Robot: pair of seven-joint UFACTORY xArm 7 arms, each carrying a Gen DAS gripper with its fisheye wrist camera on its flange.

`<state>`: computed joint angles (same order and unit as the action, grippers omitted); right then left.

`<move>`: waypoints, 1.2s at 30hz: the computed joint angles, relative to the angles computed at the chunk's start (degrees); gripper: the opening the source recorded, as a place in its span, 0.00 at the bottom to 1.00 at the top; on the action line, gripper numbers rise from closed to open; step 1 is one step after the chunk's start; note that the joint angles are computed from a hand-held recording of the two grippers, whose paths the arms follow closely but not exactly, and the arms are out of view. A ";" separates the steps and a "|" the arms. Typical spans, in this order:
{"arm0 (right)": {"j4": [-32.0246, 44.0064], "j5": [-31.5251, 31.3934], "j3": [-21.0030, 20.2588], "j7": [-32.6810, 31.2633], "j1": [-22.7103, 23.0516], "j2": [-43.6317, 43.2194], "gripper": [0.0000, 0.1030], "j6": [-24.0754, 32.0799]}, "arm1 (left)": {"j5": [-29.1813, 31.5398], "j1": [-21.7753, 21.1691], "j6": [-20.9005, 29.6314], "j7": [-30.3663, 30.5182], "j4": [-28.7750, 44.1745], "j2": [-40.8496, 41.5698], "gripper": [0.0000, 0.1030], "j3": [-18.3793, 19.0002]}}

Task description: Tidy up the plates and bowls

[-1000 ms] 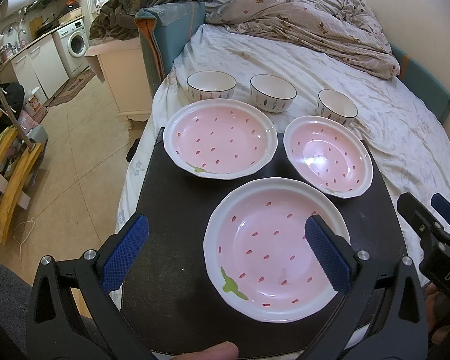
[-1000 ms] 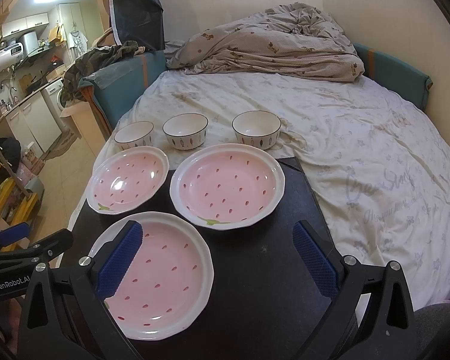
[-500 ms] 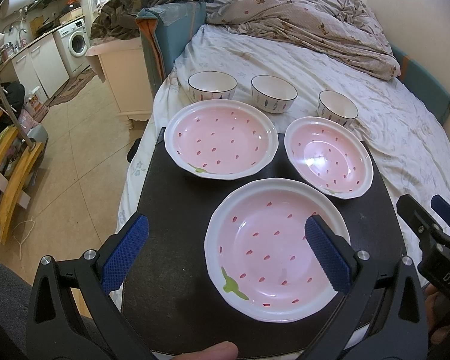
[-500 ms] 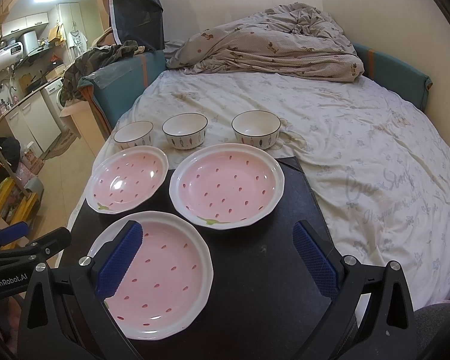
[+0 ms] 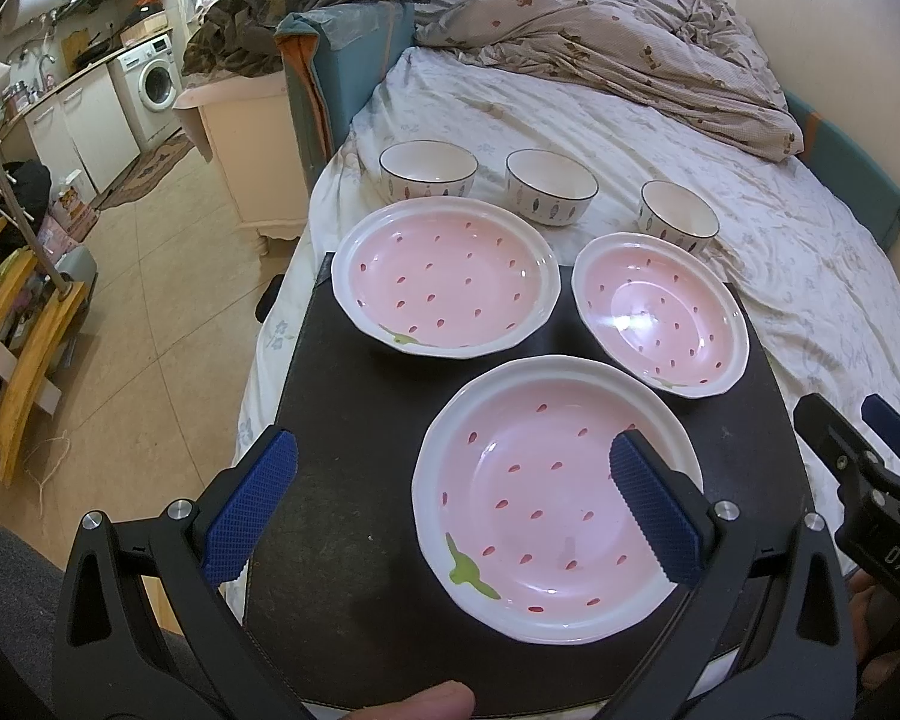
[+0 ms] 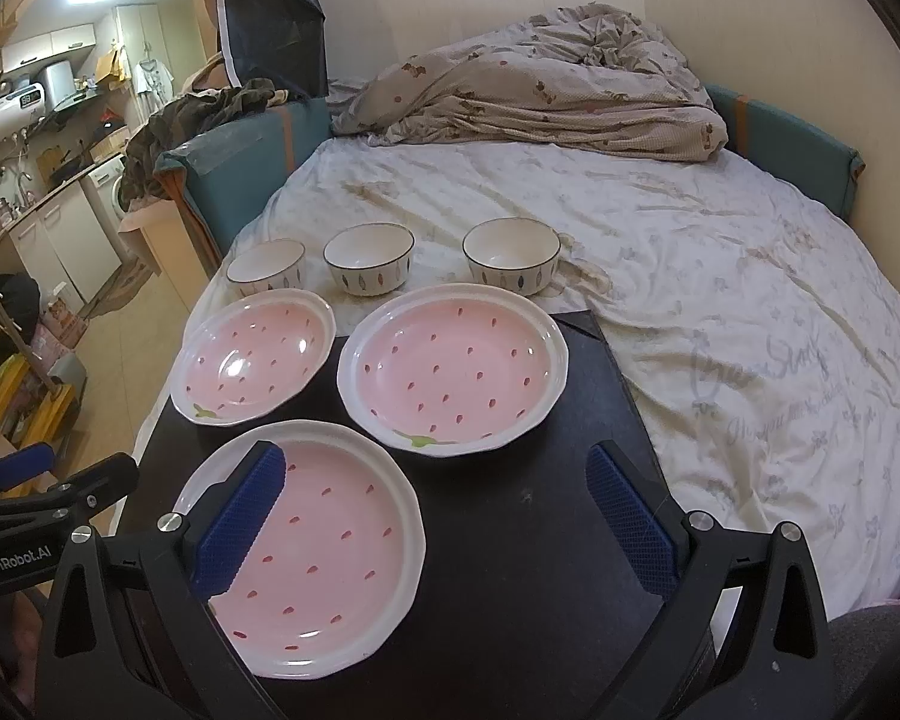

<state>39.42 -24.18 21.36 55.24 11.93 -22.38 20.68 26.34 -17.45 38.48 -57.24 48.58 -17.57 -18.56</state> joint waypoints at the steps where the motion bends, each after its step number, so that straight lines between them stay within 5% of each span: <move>1: -0.17 0.08 -0.10 -0.06 0.09 -0.05 0.99 -0.09 | -0.07 0.00 0.00 0.08 -0.07 -0.08 1.00 0.10; 9: -0.70 1.90 -1.42 -1.27 0.89 0.17 0.99 -0.04 | -2.09 -0.28 1.57 3.80 0.79 -0.65 1.00 1.25; 12: -0.08 9.59 -8.06 -10.50 5.94 0.54 0.99 -0.60 | -3.89 -0.21 2.80 6.33 2.53 -0.13 1.00 2.06; 18: 5.77 24.46 -18.33 -29.51 8.95 5.48 0.99 2.71 | -4.64 -0.05 6.86 8.50 7.59 3.19 1.00 2.50; 24: 16.20 34.29 -20.98 -42.41 5.23 18.30 0.97 13.39 | -5.11 -0.83 11.87 10.63 13.19 8.65 1.00 3.51; 30: 21.45 55.90 -19.26 -51.67 -0.94 27.82 0.58 19.97 | -7.83 -2.54 13.68 12.71 18.57 15.37 1.00 5.67; 34: 24.37 55.68 -17.02 -50.52 -3.44 31.45 0.34 22.30 | -7.45 -3.47 12.09 10.75 21.25 18.25 1.00 6.77; 36: 25.46 52.83 -16.60 -48.39 -3.66 32.83 0.33 21.97 | -7.33 -4.15 12.42 11.32 23.84 20.73 1.00 7.16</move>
